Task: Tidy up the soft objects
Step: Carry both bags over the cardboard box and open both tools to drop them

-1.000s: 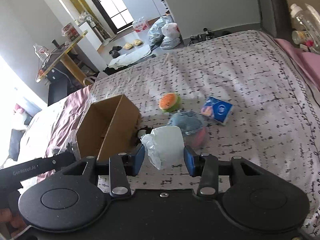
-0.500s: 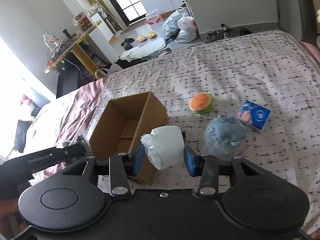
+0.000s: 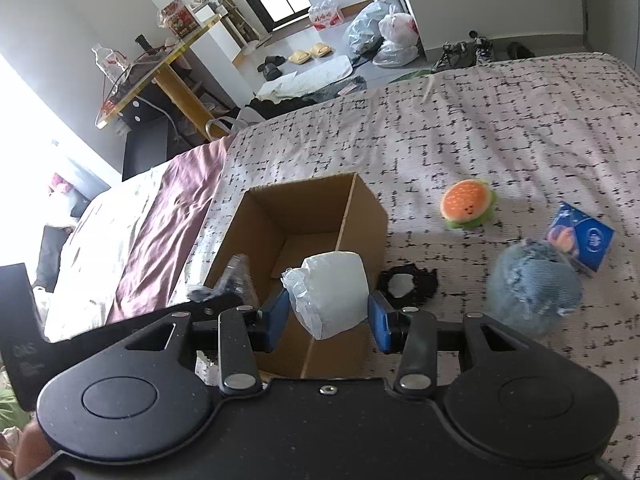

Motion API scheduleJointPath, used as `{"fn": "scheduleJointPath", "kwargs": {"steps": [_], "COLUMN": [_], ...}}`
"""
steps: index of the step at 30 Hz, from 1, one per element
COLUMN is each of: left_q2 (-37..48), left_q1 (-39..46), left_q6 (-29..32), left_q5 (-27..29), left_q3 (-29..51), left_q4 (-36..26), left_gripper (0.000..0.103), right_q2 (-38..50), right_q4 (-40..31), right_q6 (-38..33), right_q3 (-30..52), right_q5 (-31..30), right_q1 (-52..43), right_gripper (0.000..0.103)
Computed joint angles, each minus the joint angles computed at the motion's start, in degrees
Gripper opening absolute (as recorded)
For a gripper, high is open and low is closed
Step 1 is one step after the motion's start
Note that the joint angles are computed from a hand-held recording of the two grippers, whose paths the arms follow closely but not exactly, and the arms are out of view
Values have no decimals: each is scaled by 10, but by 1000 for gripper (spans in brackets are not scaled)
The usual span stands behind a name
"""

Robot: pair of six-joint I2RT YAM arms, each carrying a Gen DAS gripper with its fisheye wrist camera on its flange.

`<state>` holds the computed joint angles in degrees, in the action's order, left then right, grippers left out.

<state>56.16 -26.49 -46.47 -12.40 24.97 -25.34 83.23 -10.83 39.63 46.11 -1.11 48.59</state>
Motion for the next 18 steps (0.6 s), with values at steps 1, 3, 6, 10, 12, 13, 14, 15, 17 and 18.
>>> {"fn": "scheduleJointPath", "kwargs": {"steps": [1,3,6,10,12,13,14,15,17,18], "left_q2": [6,12,19,-9,-27,-35,-40,-44,-55,-64], "left_q1": [8,27,44,62,56,52,47,43,39,36], "left_q6": [2,6,0,-21,-32,-40,-47,-51,-58,-68], "left_q5": [6,27,43,70,72,72,74,76,80,78], "left_q3": [-3,-12,-19,-34,-37,-38,-39,-39,-44,-46], "left_q4": [6,21,22,6,-9,-17,-23,-29,-34,-42], "left_gripper": [39,39,39,39,39,39,39,39,40,40], "right_q2": [9,28,57,96,112,119,125,129,135,137], "right_q4": [1,7,14,16,13,10,9,9,5,-1], "right_q6": [1,5,9,13,11,13,14,15,15,14], "right_q3": [7,20,42,70,80,83,85,85,87,89], "right_q5": [-1,-7,-12,-20,-17,-16,-16,-17,-16,-16], "right_q1": [3,8,18,36,46,49,49,49,52,53], "right_gripper": [43,43,43,43,43,43,43,43,43,44]}}
